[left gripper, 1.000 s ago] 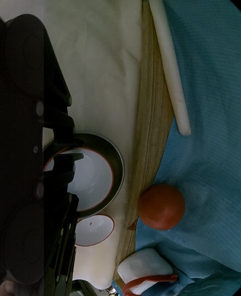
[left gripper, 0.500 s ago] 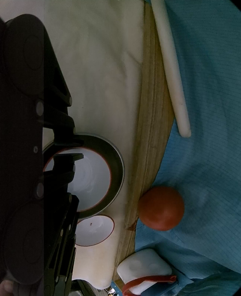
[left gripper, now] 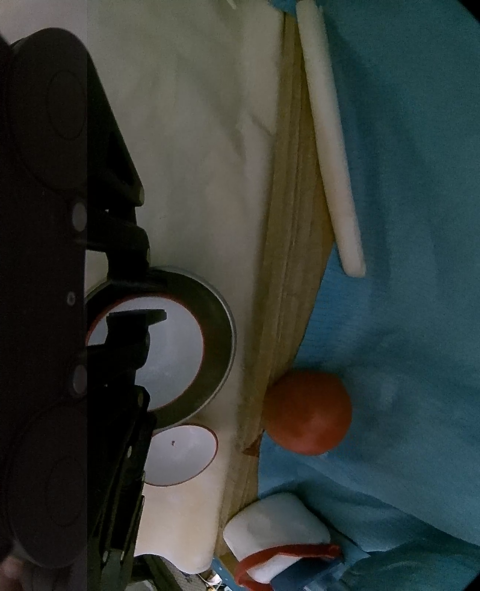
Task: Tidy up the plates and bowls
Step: 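Lower the white bowl into the steel bowl and open both grippers, then move both grippers to the rim of the smaller red-rimmed white bowl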
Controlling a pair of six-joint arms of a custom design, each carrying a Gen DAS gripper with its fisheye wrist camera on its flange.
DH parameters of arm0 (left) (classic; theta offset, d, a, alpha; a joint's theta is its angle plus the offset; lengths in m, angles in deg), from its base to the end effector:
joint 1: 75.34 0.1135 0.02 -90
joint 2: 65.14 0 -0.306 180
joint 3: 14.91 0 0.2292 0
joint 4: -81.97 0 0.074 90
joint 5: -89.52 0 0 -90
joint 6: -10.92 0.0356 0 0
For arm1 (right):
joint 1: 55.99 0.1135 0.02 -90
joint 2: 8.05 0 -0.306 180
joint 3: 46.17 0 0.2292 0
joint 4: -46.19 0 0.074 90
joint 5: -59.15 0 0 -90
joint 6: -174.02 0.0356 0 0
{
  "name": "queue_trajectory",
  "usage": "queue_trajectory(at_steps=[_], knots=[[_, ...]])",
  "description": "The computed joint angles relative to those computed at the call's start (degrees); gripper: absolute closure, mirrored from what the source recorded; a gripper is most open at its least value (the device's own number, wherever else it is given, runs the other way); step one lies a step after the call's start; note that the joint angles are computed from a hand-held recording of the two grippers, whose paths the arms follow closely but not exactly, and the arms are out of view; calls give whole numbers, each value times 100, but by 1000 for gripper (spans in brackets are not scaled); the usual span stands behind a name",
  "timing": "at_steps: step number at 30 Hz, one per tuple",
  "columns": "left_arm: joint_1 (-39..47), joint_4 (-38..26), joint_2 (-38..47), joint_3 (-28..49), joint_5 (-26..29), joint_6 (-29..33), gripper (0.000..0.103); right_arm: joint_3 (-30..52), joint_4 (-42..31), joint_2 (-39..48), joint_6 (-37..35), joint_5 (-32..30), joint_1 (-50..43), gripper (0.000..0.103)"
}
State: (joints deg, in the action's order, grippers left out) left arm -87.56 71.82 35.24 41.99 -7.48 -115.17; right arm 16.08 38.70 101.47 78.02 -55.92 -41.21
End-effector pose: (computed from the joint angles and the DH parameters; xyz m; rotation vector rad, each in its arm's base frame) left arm 0.3003 -0.0606 0.1687 -0.5678 2.4426 -0.1971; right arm 0.3240 0.1011 0.1468 -0.6235 2.4234 0.6140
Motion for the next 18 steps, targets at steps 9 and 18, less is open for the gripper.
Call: queue_trajectory(at_steps=[9, 18], knots=[[-182, -7, -481, -225, -474, -271, 50, -585, 683, -449, 70, 18, -131, 38], [-465, 176, -865, -440, -810, -934, 7, -1153, 1057, -915, 33, -201, -914, 5]])
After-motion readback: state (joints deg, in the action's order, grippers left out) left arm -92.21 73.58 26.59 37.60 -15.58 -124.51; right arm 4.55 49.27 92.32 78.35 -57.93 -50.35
